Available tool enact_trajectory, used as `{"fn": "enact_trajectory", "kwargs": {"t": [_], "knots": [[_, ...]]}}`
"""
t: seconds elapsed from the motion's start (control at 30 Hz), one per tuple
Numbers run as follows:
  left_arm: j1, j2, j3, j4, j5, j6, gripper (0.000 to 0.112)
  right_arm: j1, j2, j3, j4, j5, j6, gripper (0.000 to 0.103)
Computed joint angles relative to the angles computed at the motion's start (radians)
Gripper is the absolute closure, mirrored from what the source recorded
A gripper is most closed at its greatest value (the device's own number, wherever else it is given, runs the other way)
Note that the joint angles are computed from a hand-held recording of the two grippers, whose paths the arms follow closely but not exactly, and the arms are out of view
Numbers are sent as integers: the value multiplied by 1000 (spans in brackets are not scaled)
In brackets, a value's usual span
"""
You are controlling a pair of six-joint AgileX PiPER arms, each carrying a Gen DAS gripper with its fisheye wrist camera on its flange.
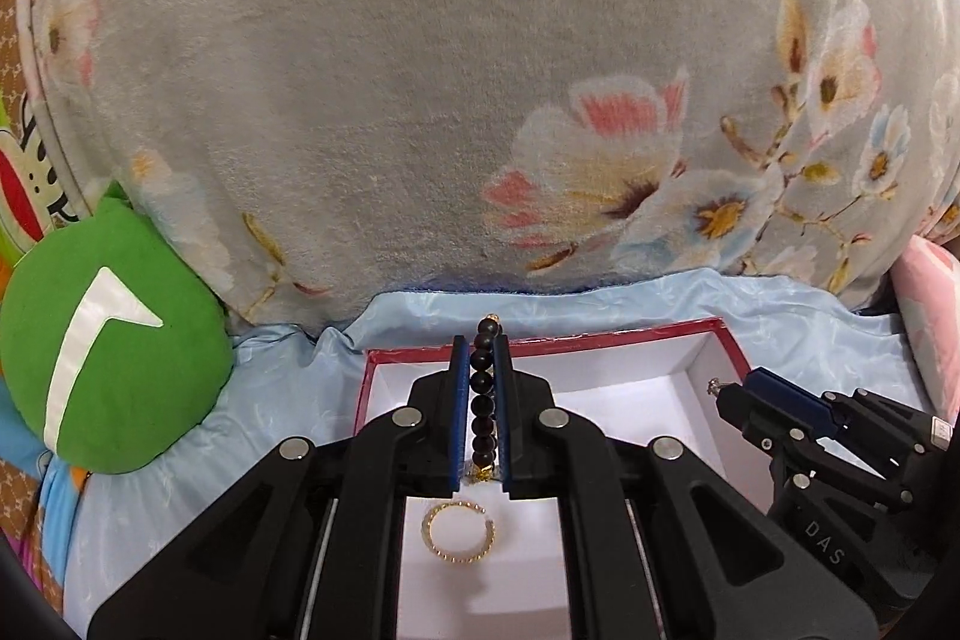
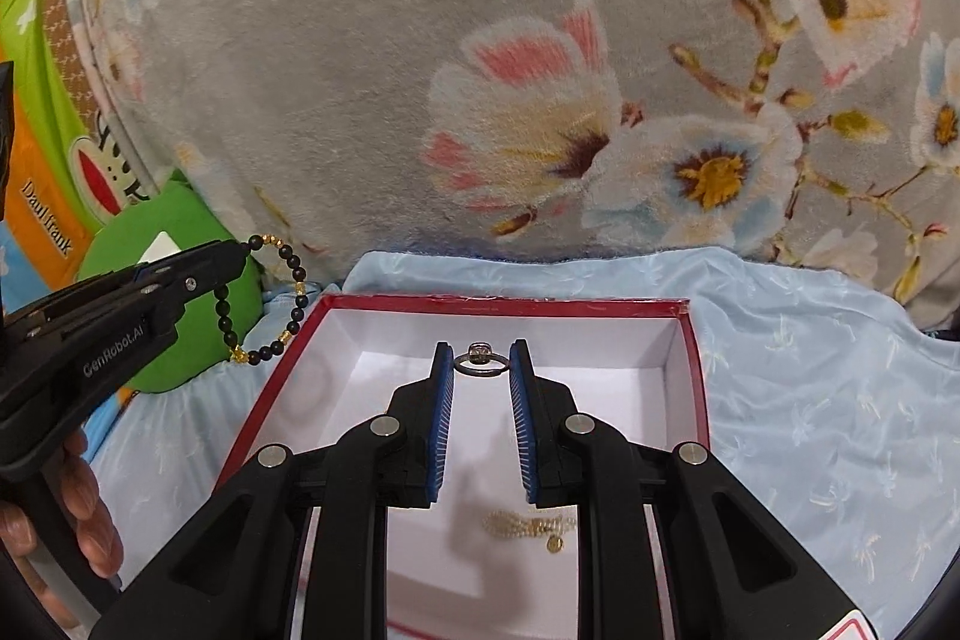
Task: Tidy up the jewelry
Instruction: 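Lower the ring and bracelet into the red box and open both grippers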
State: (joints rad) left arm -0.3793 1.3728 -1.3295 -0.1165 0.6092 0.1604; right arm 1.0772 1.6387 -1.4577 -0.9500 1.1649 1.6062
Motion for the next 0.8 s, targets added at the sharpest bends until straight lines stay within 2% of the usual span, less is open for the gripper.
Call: {"fn": "enact_trajectory", "kwargs": {"t": [0.23, 0.43, 0.67, 0.8], "knots": [[-42, 132, -45, 93, -50, -83, 105, -145, 28, 43, 61, -141, -33, 85], [-57, 214, -71, 148, -80, -137, 105, -220, 49, 70, 97, -216, -47, 85], [-61, 271, -78, 205, -103, -190, 105, -263, 65, 92, 129, -258, -62, 85], [-63, 290, -84, 235, -108, -225, 103, -258, 72, 91, 116, -251, -55, 82]]}}
